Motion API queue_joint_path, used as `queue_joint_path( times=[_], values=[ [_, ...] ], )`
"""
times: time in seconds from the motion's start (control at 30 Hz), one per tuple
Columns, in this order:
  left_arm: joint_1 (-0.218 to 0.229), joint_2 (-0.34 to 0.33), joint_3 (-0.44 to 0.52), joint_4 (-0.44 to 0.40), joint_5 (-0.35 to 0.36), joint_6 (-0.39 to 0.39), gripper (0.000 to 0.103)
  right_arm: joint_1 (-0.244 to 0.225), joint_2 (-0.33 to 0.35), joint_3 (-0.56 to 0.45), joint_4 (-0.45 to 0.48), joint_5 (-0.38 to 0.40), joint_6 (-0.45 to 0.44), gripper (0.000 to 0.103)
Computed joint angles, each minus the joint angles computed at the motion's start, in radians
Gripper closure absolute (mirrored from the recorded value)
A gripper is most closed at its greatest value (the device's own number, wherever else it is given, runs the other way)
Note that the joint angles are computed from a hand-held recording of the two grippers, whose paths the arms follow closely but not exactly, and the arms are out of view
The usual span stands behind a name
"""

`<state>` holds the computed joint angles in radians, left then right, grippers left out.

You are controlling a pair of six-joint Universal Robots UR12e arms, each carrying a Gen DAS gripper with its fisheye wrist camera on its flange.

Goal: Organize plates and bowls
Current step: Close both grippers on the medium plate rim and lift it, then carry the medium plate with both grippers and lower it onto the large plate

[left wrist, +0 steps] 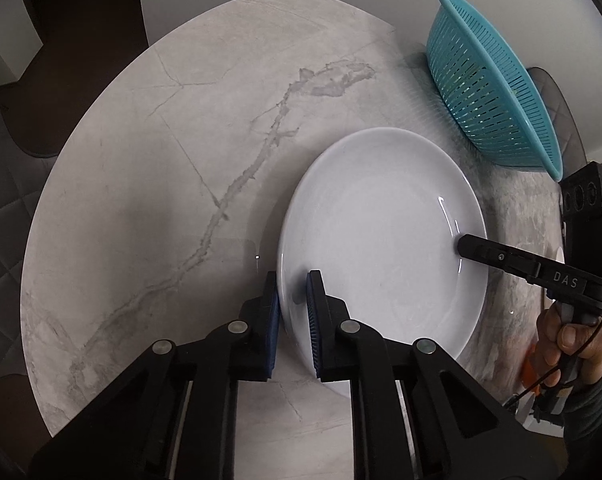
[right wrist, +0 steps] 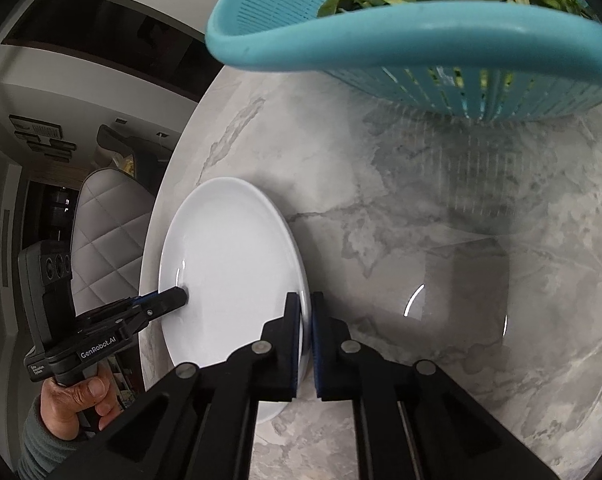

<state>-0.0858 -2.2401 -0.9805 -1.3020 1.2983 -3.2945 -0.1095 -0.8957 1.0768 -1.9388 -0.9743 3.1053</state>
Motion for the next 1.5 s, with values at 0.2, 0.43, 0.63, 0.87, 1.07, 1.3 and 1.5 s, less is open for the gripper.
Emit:
queue_joint_path(
  times=[0.2, 0.43, 0.63, 0.87, 1.07, 1.3, 1.5],
  values=[
    [-0.001, 0.002, 0.004, -0.022, -0.011, -0.012, 0.092, 0.000, -0.006, 0.005, 0.010, -0.014, 0.015, 0.096],
    [-0.002, 0.035, -0.024, -0.025, -0.014, -0.013, 0.092, 0.002, -0.019, 0.009, 0.022, -0.017, 0.015, 0.096],
    [-0.002, 0.081, -0.068, -0.004, -0.018, -0.016, 0.092, -0.001, -0.051, 0.036, 0.022, -0.012, 0.001, 0.096],
    [-0.005, 0.164, -0.149, 0.026, -0.018, -0.011, 0.092, 0.002, -0.117, 0.104, -0.005, -0.006, -0.017, 0.096],
    [-0.001, 0.267, -0.266, 0.057, -0.041, -0.006, 0.092, 0.006, -0.195, 0.199, -0.041, -0.002, -0.033, 0.096],
    [0.001, 0.403, -0.435, 0.086, -0.074, 0.000, 0.092, 0.005, -0.307, 0.346, -0.078, 0.004, -0.052, 0.095],
    [-0.005, 0.505, -0.560, 0.096, -0.082, 0.009, 0.092, 0.008, -0.395, 0.471, -0.103, 0.001, -0.048, 0.095]
  ],
)
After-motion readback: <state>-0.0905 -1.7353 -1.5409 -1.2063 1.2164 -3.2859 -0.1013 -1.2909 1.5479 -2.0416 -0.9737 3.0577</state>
